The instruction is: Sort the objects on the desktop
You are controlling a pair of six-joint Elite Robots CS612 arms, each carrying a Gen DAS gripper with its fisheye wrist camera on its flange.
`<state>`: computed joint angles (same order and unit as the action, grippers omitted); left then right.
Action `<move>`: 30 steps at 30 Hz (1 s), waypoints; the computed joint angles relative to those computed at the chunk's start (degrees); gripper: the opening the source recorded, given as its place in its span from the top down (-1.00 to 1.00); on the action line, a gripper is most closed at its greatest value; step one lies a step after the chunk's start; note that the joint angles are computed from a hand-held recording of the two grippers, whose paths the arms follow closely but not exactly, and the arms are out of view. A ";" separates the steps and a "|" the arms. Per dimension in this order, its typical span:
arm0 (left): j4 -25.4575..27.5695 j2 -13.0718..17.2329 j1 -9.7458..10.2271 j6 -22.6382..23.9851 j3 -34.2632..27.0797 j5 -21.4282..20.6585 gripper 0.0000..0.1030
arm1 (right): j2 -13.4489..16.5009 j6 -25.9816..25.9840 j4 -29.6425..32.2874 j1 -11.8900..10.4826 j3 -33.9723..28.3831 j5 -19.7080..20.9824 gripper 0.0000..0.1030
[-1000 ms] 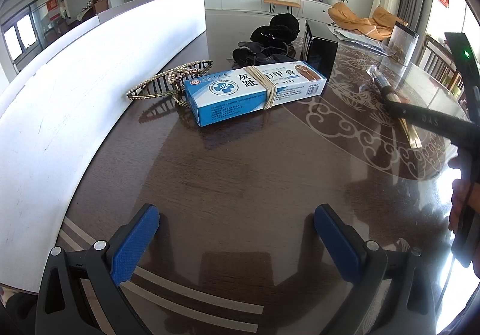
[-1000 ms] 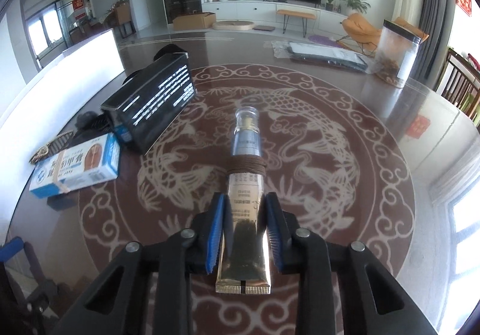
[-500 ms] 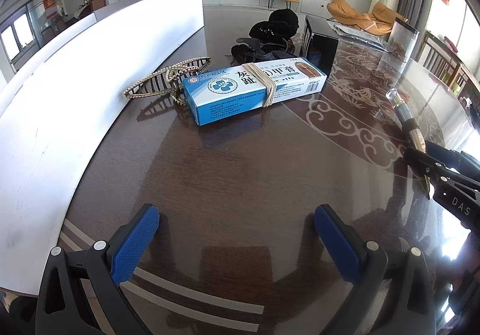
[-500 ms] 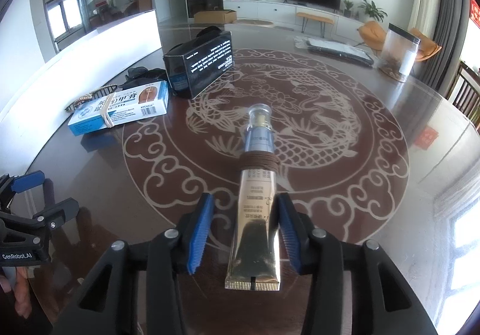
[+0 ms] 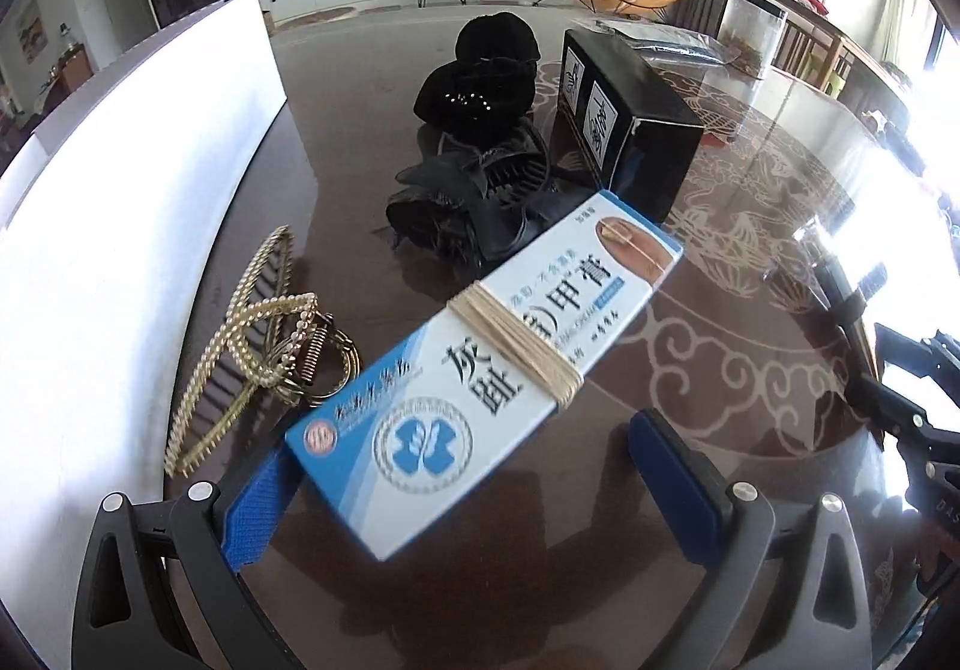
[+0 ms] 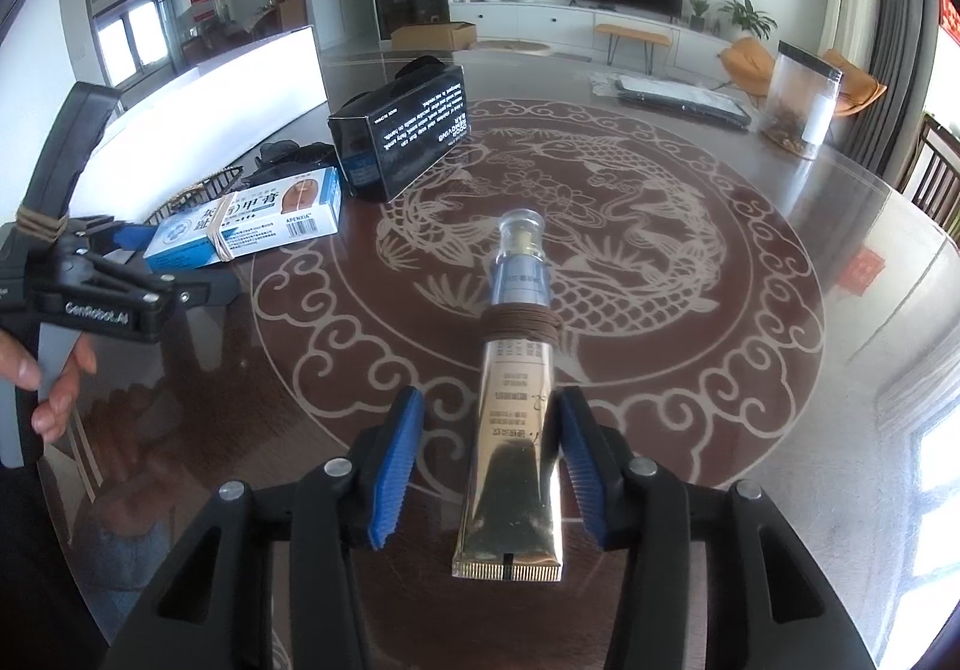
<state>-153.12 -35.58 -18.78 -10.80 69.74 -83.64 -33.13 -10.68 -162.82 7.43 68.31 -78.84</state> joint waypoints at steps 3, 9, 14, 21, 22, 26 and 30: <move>0.34 1.33 0.04 1.73 -2.45 -0.55 -1.00 | 0.03 0.33 0.03 -0.12 -0.04 0.59 0.07; -4.65 1.51 -0.70 7.86 -1.53 -3.73 -0.56 | -0.01 0.59 0.00 -0.24 0.01 1.13 0.07; -8.54 0.08 -2.13 9.05 1.61 -1.51 -0.01 | -0.01 0.49 0.00 -0.19 0.02 0.93 0.07; -9.45 -5.05 -4.34 -1.74 10.33 1.88 0.20 | 0.04 0.60 -0.01 -0.19 -0.03 0.95 0.07; -9.98 -5.62 -4.64 -2.53 11.44 2.29 0.20 | 0.07 0.70 0.01 -0.19 -0.09 0.81 0.07; -14.42 -6.37 -5.56 -3.76 14.49 4.90 -0.07 | 0.09 0.88 -0.01 -0.21 -0.10 1.05 0.07; -13.01 -6.09 -5.46 -5.51 14.29 5.22 -0.78 | 0.07 0.28 0.22 -0.14 -0.13 0.73 -0.22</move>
<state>-166.13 -41.67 -24.24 -16.30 84.03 -78.43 -33.05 -10.40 -162.60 7.28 68.17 -78.12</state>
